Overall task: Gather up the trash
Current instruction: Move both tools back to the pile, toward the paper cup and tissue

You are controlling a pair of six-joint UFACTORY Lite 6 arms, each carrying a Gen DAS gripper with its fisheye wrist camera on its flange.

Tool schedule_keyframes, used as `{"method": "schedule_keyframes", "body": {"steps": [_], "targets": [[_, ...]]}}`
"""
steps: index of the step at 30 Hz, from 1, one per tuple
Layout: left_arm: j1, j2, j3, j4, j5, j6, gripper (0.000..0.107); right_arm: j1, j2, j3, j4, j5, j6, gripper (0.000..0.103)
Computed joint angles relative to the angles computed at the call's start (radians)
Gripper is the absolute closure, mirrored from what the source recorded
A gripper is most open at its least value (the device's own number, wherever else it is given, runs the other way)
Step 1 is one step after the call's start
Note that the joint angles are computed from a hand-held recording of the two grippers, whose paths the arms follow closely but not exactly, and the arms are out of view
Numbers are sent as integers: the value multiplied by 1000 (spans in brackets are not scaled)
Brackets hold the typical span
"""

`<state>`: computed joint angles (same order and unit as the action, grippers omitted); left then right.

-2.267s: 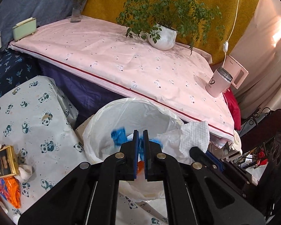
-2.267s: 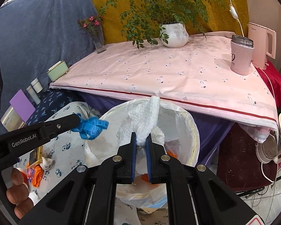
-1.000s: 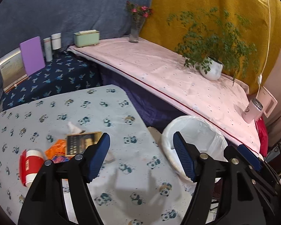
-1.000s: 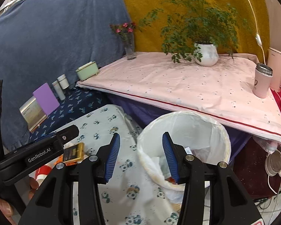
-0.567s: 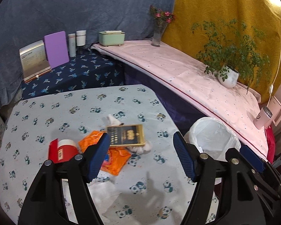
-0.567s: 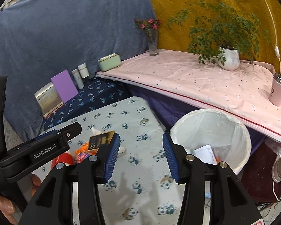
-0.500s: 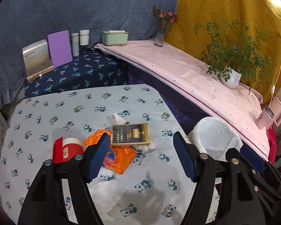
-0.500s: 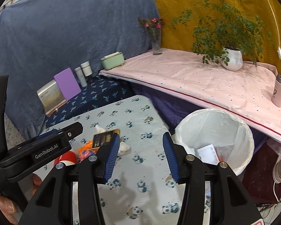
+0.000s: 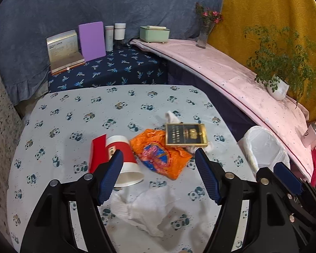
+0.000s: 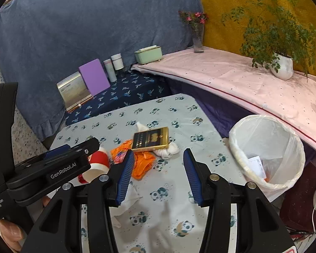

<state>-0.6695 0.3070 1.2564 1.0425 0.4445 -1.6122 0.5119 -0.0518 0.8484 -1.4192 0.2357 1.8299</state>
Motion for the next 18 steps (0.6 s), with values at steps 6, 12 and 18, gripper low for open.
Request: {"method": "schedule_keyframes", "body": {"steps": [6,12,18], "targets": [[40,-54,-120,29,-22,-42,40,61,70,18,-50,5,73,56],[122,-106,-285,102,-95,-140,40,99,171,32,-147,-11,195,56],[210,-141,-432,199,-169,-241,40,155,302,77,-232,-35,313,56]]}}
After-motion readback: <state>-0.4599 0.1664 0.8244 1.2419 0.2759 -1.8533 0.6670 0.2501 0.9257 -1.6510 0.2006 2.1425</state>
